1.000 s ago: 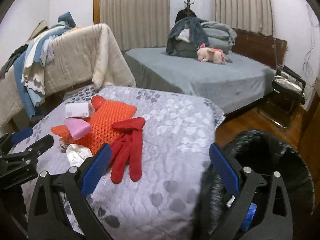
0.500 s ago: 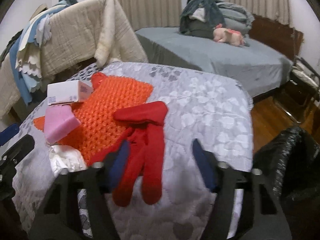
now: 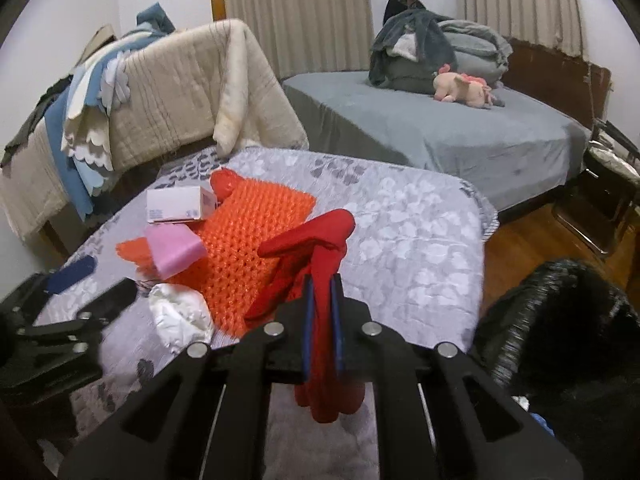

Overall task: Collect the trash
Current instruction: 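Grasp the white crumpled tissue with the left gripper while the right holds the glove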

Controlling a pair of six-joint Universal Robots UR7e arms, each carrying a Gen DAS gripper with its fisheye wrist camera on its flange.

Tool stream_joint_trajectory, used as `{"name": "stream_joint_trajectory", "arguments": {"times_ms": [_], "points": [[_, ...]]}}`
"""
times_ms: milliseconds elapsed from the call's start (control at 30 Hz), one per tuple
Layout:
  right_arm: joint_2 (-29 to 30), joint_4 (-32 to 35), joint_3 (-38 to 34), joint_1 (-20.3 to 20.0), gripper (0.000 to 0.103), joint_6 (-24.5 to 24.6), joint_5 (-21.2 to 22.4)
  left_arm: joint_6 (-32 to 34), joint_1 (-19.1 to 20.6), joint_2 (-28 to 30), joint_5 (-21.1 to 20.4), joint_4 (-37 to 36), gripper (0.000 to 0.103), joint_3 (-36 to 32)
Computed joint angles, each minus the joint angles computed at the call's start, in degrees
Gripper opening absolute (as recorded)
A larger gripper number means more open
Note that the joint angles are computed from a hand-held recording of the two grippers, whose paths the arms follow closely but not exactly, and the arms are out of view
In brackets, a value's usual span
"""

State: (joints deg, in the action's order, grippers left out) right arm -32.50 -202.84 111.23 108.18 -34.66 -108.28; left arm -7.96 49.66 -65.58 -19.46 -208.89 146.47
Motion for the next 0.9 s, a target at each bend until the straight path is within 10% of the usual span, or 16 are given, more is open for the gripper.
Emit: {"name": "stream_joint_trajectory", "arguments": {"times_ms": [367,533,900], "points": [[-3.23,-0.96,4.19,-0.74,0.008,0.57,-0.51,-4.13,2.94,2.65,-5.90,6.62,0.057,-2.77],[-4.02,-0.97,5.12,-0.49,0.008,0.06,0.04,-5.81,3.82,3.48,-6.64,10.63,0.030,-3.97],[-5.88,-1.22,6.85,-0.16,0.008,0.86,0.78,-11.22,-1.84,-1.53,-4.55,15.09,0.025,-0.39]]}}
